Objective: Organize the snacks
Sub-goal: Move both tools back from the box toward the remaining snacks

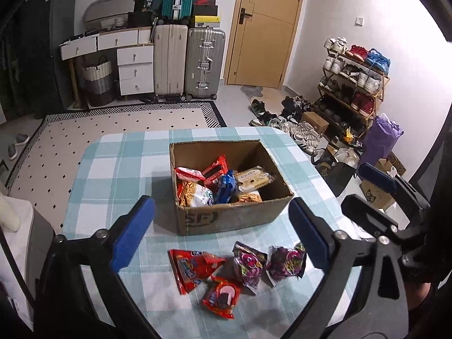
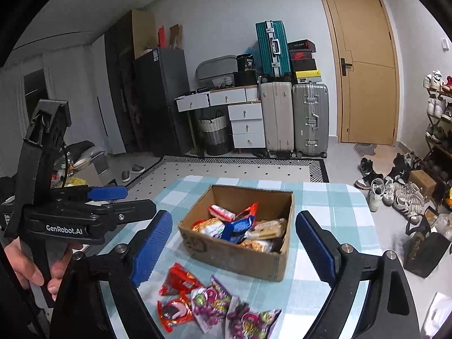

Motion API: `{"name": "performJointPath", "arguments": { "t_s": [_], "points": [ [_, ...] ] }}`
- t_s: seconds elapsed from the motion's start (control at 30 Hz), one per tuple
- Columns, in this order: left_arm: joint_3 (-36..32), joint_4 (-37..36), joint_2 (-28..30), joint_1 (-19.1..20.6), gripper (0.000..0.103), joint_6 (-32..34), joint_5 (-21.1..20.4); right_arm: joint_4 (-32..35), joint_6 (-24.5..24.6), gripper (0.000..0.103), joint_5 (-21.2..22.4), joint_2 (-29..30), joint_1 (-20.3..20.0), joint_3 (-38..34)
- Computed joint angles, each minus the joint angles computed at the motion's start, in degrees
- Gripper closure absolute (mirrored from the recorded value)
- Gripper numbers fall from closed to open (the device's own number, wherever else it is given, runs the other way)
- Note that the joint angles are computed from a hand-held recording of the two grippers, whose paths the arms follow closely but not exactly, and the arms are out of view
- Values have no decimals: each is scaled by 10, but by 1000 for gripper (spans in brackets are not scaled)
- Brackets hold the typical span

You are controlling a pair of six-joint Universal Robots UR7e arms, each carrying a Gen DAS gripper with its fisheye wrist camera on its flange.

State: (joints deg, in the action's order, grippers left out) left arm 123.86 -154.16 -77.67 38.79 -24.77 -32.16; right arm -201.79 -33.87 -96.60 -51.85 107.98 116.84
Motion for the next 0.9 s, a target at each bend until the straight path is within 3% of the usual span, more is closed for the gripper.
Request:
{"name": "performJointPath", "arguments": {
  "t_s": [0.17, 0.53, 0.73, 0.9],
  "points": [
    [38, -2, -23, -27, 1, -31, 8, -33, -1, 9, 3, -18, 1, 48],
    [111, 38, -66, -70, 1, -112, 20, -117, 3, 4, 3, -31, -18, 138],
    [147, 28, -79, -65, 1, -155, 13, -166, 23, 4, 6, -21, -55, 185],
    [169, 9, -76, -52, 1, -167, 0, -185, 6, 4, -7, -7, -85, 208]
  ]
}}
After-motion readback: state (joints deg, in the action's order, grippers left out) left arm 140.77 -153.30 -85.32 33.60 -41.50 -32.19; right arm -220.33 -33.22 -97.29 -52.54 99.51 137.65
